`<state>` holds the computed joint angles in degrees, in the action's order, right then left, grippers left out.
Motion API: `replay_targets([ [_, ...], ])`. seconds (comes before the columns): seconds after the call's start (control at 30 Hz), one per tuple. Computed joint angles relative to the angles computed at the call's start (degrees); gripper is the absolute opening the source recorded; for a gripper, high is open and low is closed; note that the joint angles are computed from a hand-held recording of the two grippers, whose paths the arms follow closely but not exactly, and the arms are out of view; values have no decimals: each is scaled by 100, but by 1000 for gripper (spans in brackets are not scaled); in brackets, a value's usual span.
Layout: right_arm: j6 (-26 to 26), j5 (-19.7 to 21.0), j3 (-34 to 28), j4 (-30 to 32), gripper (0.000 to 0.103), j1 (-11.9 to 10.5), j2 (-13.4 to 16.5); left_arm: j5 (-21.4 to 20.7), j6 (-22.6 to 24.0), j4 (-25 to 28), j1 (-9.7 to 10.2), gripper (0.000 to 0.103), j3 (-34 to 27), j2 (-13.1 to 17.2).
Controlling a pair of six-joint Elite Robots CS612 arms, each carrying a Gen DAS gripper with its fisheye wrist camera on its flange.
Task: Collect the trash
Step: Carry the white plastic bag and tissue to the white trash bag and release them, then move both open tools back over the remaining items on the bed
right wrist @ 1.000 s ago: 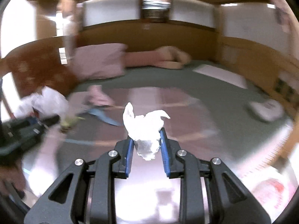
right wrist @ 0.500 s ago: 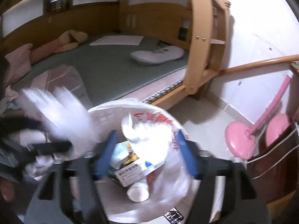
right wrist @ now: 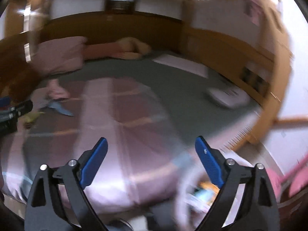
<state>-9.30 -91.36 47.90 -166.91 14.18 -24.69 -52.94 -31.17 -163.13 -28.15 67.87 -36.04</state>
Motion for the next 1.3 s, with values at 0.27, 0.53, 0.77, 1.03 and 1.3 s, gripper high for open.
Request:
replay_targets([
  [0.27, -326, 975, -2631, 1562, 93, 534, 1312, 670, -1150, 270, 330, 100, 984, -399],
  [0.53, -366, 1167, -2711, 1513, 93, 638, 1444, 369, -1310, 477, 464, 100, 888, -289],
  [0.77, 32, 1292, -2680, 1391, 93, 598, 1445, 137, -1389, 399, 428, 100, 844, -251],
  [1.03, 226, 1469, -3422, 2539, 93, 539, 1768, -25, -1495, 635, 447, 100, 722, -177],
  [1.3, 153, 1376, -3370, 2576, 93, 554, 1751, -110, -1642, 814, 481, 100, 677, -144],
])
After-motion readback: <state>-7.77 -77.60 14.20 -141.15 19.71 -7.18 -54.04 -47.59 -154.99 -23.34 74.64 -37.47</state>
